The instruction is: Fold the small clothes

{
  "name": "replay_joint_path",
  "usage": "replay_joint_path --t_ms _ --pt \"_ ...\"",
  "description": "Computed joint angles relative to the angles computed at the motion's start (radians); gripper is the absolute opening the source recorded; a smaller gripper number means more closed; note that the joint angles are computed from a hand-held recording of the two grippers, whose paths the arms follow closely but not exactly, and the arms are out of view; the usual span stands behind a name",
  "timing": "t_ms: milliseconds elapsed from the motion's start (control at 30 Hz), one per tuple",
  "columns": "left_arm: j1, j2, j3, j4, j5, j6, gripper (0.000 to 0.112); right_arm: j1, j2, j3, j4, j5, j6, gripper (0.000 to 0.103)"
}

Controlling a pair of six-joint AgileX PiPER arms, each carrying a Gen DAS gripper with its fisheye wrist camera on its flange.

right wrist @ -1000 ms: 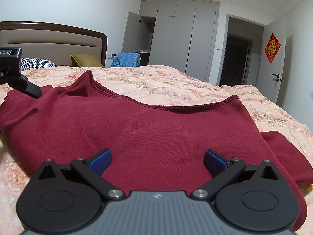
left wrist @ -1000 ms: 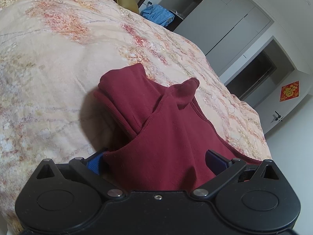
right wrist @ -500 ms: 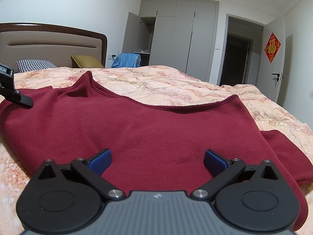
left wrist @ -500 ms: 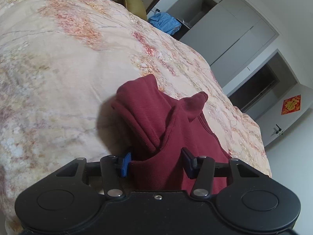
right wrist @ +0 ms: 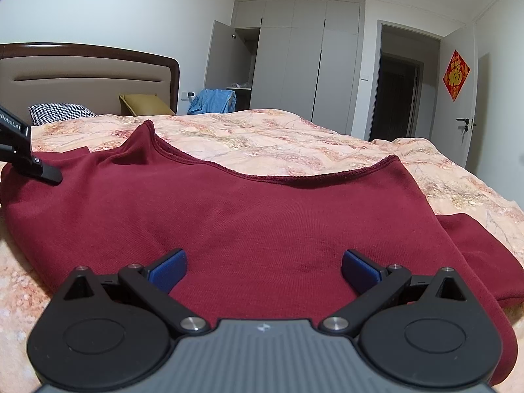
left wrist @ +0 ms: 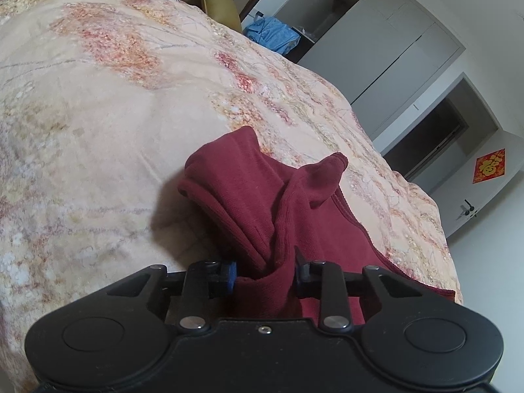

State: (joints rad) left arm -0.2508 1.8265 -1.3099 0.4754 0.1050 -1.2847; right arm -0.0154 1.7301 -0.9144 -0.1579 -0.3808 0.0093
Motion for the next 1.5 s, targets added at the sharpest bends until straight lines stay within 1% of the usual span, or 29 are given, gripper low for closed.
replay_joint_path --t_ms 67,133,233,300,433,500,533,567,633,667,700,767,833,900,933,967,1000,1033,1067,1100,1167,1233,1267,1300,1367,1400,1433,1467,1500 --pt "-0.002 0.003 -0.009 0.002 0.01 0.002 0.032 -0.001 0.002 -0.002 -0.003 -0.001 0.004 0.103" --pt "-0.008 0.006 -0.024 0.026 0.024 -0.006 0.027 -0.005 -0.001 0.001 -0.014 -0.001 0.013 0.103" --pt "-0.019 0.003 -0.036 0.096 0.04 -0.053 0.024 -0.006 -0.001 -0.002 -0.024 0.004 0.024 0.103" --pt "-0.026 0.004 -0.051 0.115 0.053 -0.06 0.024 -0.008 0.0 -0.008 -0.04 0.015 0.041 0.103" --pt "-0.044 0.008 -0.088 0.148 0.09 -0.058 0.023 -0.028 0.001 -0.022 -0.159 0.028 0.17 0.103" --pt "-0.057 0.014 -0.117 0.155 0.114 -0.032 0.022 -0.029 0.002 -0.025 -0.175 0.033 0.188 0.103" --pt "-0.065 0.018 -0.136 0.152 0.131 -0.003 0.022 -0.028 0.002 -0.028 -0.18 0.039 0.195 0.103" --pt "-0.071 0.023 -0.163 0.119 0.152 0.061 0.021 -0.032 -0.001 -0.031 -0.207 0.046 0.221 0.103" --pt "-0.084 0.037 -0.227 0.044 0.191 0.199 0.02 -0.052 -0.014 -0.038 -0.344 0.062 0.359 0.103" --pt "-0.094 0.045 -0.265 0.025 0.211 0.253 0.02 -0.062 -0.028 -0.032 -0.376 0.067 0.404 0.103" --pt "-0.106 0.056 -0.307 0.012 0.232 0.303 0.02 -0.071 -0.05 -0.019 -0.369 0.075 0.409 0.103" --pt "-0.137 0.088 -0.403 -0.017 0.278 0.406 0.019 -0.093 -0.098 0.025 -0.301 0.073 0.335 0.103" --pt "-0.181 0.131 -0.514 -0.044 0.319 0.5 0.019 -0.141 -0.155 0.084 -0.334 0.046 0.317 0.103" --pt "-0.227 0.181 -0.631 -0.124 0.359 0.625 0.019 -0.197 -0.221 0.156 -0.359 0.013 0.269 0.103" --pt "-0.251 0.203 -0.676 -0.168 0.368 0.68 0.019 -0.218 -0.259 0.188 -0.337 0.028 0.209 0.103" --pt "-0.275 0.227 -0.718 -0.206 0.373 0.73 0.019 -0.234 -0.302 0.217 -0.295 0.064 0.13 0.103" --pt "-0.301 0.252 -0.759 -0.233 0.382 0.771 0.019 -0.26 -0.35 0.247 -0.292 0.101 0.092 0.103" --pt "-0.329 0.28 -0.801 -0.252 0.391 0.805 0.019 -0.296 -0.402 0.281 -0.33 0.128 0.094 0.103" --pt "-0.357 0.31 -0.84 -0.268 0.397 0.839 0.019 -0.34 -0.451 0.319 -0.407 0.139 0.136 0.103" --pt "-0.384 0.339 -0.875 -0.288 0.403 0.875 0.019 -0.388 -0.5 0.355 -0.507 0.147 0.217 0.103" --pt "-0.43 0.405 -0.961 -0.342 0.446 0.946 0.019 -0.481 -0.581 0.412 -0.707 0.157 0.411 0.103" --pt "-0.466 0.477 -1.063 -0.401 0.53 1.019 0.019 -0.579 -0.627 0.442 -0.907 0.148 0.604 0.103" --pt "-0.485 0.509 -1.107 -0.4 0.572 1.033 0.02 -0.621 -0.642 0.448 -1.007 0.15 0.704 0.103" --pt "-0.503 0.529 -1.126 -0.374 0.598 1.023 0.021 -0.676 -0.651 0.452 -1.107 0.137 0.8 0.103" --pt "-0.521 0.541 -1.123 -0.351 0.621 1.008 0.023 -0.77 -0.656 0.446 -1.302 0.098 1.0 0.103" --pt "-0.521 0.53 -1.092 -0.351 0.608 1.003 0.025 -0.829 -0.652 0.444 -1.372 0.057 1.069 0.103" --pt "-0.518 0.503 -1.033 -0.36 0.573 0.999 0.03 -0.859 -0.647 0.438 -1.421 0.038 1.129 0.103" --pt "-0.51 0.477 -0.98 -0.395 0.536 1.015 0.034 -0.886 -0.642 0.435 -1.455 0.017 1.171 0.103" --pt "-0.504 0.438 -0.911 -0.438 0.5 1.038 0.038 -0.931 -0.633 0.43 -1.486 -0.023 1.197 0.103"
